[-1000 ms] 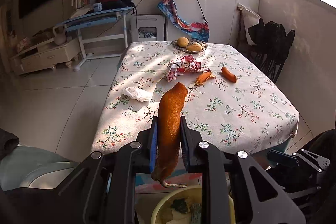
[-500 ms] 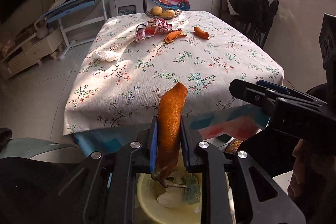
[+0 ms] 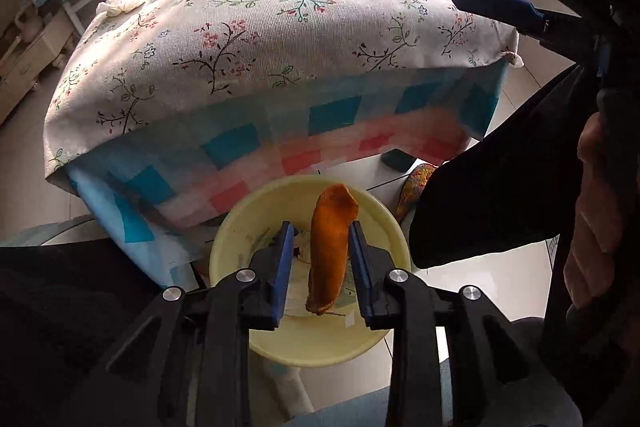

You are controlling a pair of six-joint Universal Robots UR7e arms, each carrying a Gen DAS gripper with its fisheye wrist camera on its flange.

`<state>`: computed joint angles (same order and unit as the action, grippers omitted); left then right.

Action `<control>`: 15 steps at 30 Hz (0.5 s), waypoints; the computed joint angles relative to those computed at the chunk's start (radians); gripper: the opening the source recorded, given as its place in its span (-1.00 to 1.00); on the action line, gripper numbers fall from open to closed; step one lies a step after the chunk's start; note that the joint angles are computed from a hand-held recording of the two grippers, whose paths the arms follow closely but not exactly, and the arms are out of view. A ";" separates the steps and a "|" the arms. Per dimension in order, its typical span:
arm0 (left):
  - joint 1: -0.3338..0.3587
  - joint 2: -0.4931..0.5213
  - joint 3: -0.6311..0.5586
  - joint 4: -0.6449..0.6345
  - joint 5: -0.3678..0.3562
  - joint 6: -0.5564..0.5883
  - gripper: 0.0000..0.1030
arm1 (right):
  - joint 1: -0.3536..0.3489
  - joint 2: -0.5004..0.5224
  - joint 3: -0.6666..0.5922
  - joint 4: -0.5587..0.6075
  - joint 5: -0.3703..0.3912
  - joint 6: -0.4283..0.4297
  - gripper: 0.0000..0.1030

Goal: Collect trash
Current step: 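Carry the orange peel over the yellow bucket and open the left gripper, then raise both grippers from the bucket back toward the table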

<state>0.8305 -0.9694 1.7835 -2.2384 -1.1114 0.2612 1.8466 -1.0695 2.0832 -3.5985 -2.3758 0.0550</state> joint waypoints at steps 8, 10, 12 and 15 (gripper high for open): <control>0.004 -0.009 0.016 -0.162 0.051 -0.041 0.11 | -0.001 0.003 -0.004 -0.012 -0.008 -0.007 0.48; -0.002 -0.013 0.033 -0.273 0.080 -0.037 0.35 | -0.001 0.005 -0.004 -0.017 -0.011 -0.011 0.48; -0.006 -0.014 0.049 -0.392 0.106 -0.017 0.50 | -0.001 0.005 -0.004 -0.018 -0.012 -0.012 0.48; -0.007 -0.006 0.053 -0.492 0.134 0.002 0.53 | -0.001 0.004 -0.004 -0.014 -0.013 -0.012 0.48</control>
